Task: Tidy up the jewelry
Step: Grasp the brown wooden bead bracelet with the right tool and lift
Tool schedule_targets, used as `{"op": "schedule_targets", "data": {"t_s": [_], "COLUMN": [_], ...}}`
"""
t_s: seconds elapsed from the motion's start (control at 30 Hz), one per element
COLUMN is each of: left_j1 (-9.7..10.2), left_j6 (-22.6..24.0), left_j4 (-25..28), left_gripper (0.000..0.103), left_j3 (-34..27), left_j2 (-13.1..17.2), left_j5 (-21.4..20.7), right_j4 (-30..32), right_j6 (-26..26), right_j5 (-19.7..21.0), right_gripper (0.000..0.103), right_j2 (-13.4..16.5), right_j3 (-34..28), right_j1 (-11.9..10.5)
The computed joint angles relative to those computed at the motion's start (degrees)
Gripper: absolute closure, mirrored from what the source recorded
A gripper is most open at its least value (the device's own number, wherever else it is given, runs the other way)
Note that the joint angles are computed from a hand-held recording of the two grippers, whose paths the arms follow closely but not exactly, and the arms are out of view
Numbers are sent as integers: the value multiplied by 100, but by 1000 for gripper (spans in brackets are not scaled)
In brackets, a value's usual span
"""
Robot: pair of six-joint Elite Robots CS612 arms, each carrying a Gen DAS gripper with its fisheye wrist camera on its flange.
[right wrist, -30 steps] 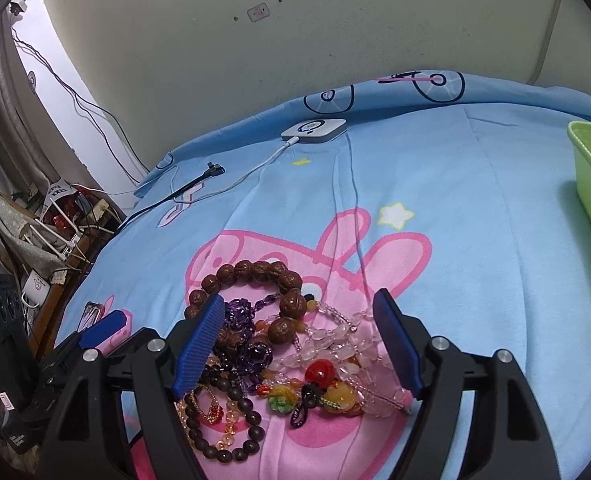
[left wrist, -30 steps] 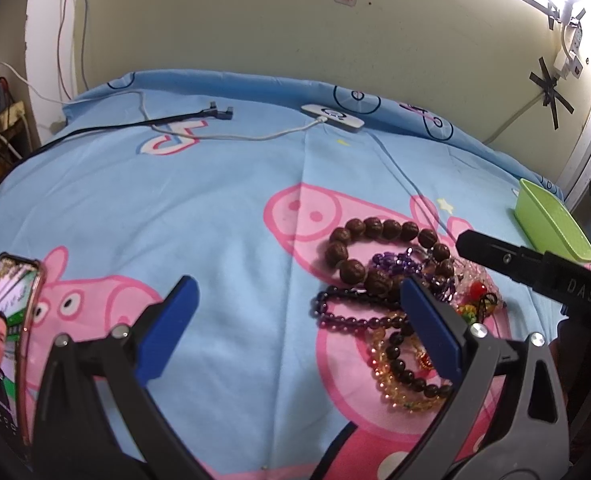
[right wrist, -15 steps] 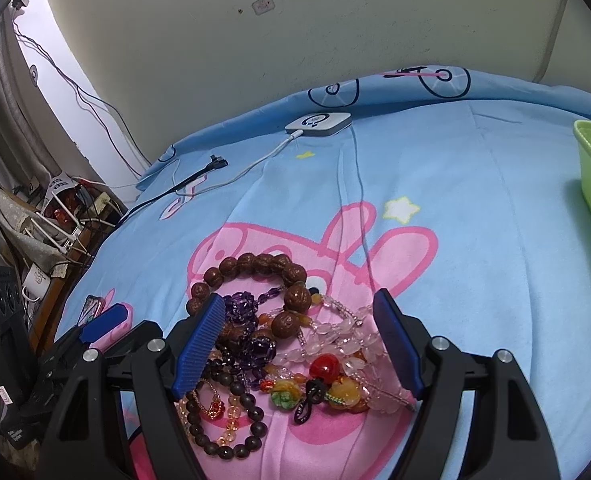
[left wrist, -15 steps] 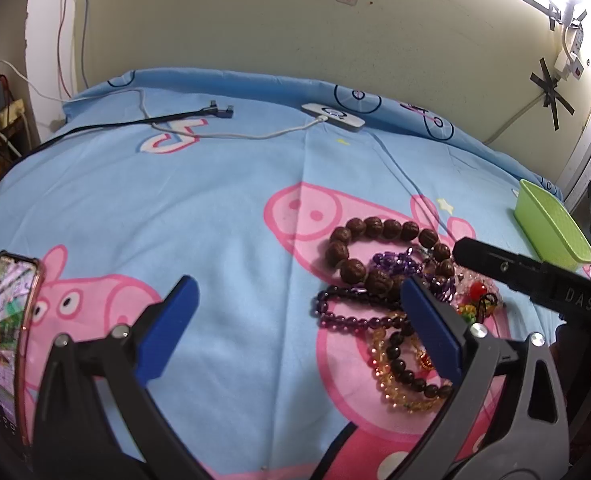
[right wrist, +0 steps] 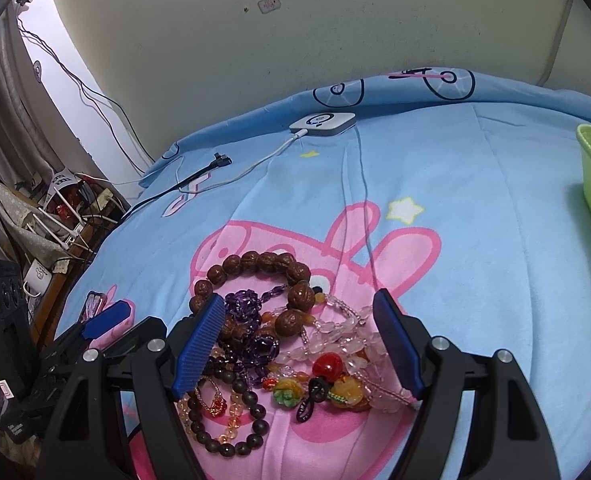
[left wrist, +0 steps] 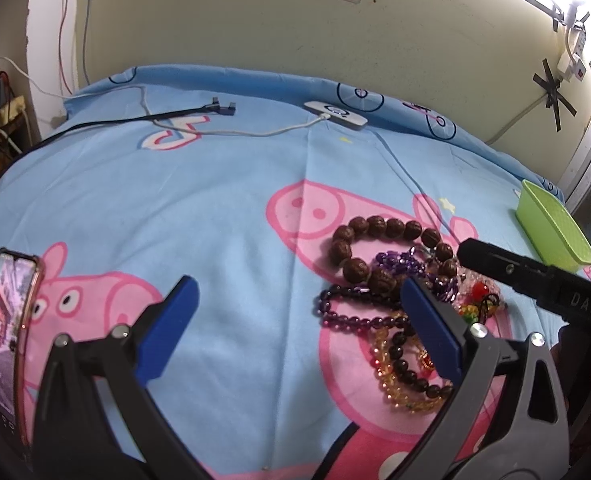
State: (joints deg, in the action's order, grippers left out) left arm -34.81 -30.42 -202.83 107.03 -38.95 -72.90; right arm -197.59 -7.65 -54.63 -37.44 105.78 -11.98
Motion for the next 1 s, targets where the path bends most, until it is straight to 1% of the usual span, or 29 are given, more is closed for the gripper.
{"op": "schedule_targets", "data": {"t_s": [0.23, 0.33, 0.43, 0.5, 0.6, 0.63, 0.67, 0.7, 0.73, 0.77, 0.8, 0.97, 1.0], "left_j1": [59, 63, 84, 96, 114, 117, 123, 125, 128, 132, 132, 79, 53], "left_j6": [-123, -113, -150, -189, -246, -263, -272, -285, -289, -288, -284, -127, -51], "left_j4": [0, 28, 25, -13, -110, -139, -158, -187, -211, -212, -222, -540, -625], "left_gripper": [6, 6, 6, 6, 6, 6, 6, 7, 9, 10, 10, 10, 10], "left_j3": [-4, -12, -20, -16, -1, 5, 8, 13, 18, 16, 18, 77, 91], "left_j2": [2, 0, 1, 5, 11, 13, 15, 17, 19, 20, 19, 35, 40], "left_j5": [-169, -198, -260, -282, -305, -310, -317, -321, -330, -343, -347, -233, -176], "right_j4": [-155, -152, 89, 347, 931, 1207, 1403, 1414, 1348, 1521, 1472, 424, 304], "right_j6": [66, 18, -219, -456, -802, -940, -1026, -1094, -1203, -1358, -1310, -1199, -1204], "right_j5": [165, 143, 22, -79, -283, -362, -425, -493, -574, -467, -298, 478, 556], "right_gripper": [45, 45, 46, 50, 59, 65, 76, 82, 103, 103, 103, 103, 103], "right_j2": [-49, -59, -96, -108, -102, -85, -65, -42, -45, -71, -96, -271, -313], "right_j3": [52, 61, 1, -95, -297, -394, -462, -490, -478, -486, -439, 29, 99], "right_j1": [-127, -153, -117, -57, 66, 114, 151, 179, 205, 203, 170, -45, -71]}}
